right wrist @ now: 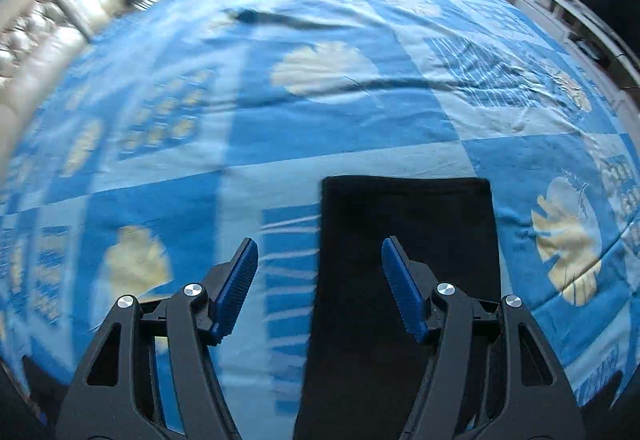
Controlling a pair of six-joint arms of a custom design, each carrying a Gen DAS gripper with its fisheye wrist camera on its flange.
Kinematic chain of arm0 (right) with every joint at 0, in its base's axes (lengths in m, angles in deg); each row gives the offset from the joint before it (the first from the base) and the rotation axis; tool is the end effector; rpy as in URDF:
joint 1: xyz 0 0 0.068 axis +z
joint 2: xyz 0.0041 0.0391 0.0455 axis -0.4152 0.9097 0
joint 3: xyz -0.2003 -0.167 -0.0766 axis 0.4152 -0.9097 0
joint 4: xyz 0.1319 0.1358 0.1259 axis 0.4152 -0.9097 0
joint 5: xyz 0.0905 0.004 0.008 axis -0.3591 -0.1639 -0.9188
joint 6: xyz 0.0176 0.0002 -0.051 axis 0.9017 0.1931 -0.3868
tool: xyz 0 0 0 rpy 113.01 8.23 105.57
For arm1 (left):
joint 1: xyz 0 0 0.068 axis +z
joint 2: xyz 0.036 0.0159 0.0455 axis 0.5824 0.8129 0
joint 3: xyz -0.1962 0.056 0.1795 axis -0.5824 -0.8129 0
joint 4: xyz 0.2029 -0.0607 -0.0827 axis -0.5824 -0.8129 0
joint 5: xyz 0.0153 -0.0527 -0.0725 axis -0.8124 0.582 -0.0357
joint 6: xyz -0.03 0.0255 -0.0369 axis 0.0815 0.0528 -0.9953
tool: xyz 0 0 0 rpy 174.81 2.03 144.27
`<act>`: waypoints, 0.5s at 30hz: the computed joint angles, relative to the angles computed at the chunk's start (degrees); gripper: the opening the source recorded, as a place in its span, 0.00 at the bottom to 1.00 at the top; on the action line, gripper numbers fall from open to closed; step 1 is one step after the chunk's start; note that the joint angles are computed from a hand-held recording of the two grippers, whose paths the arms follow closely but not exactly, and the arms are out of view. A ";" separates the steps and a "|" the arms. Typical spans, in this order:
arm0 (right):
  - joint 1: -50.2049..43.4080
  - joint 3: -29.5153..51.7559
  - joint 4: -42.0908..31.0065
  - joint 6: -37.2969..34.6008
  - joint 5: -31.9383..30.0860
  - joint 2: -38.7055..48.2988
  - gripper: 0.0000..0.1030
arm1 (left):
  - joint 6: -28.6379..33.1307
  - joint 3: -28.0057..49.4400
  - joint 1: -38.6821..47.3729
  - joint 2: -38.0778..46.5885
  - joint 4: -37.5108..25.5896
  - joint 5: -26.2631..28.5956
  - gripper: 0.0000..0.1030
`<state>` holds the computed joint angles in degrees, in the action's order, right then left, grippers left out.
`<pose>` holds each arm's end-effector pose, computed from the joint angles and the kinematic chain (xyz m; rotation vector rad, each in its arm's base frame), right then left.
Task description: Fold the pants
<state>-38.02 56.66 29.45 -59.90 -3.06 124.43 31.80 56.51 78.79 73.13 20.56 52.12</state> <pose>0.3238 -0.0831 0.1526 0.9358 2.4590 -0.1192 0.2472 0.1963 0.1151 -0.1854 2.4495 -0.7671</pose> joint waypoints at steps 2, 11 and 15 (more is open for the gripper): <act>0.37 7.13 -4.27 -0.29 0.93 7.59 0.62 | 0.08 -0.83 -0.08 -0.32 0.94 0.26 0.86; -0.91 6.35 -2.99 -3.76 0.66 10.30 0.33 | -1.24 -7.67 -2.46 -3.82 10.62 -2.84 0.89; -4.37 -2.08 2.46 -4.58 -6.00 2.20 0.09 | -1.82 -7.56 -2.57 -3.98 10.58 -3.30 0.89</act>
<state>-42.39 54.57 31.92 -64.48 -9.06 126.64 29.98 48.95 76.22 69.15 31.15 48.82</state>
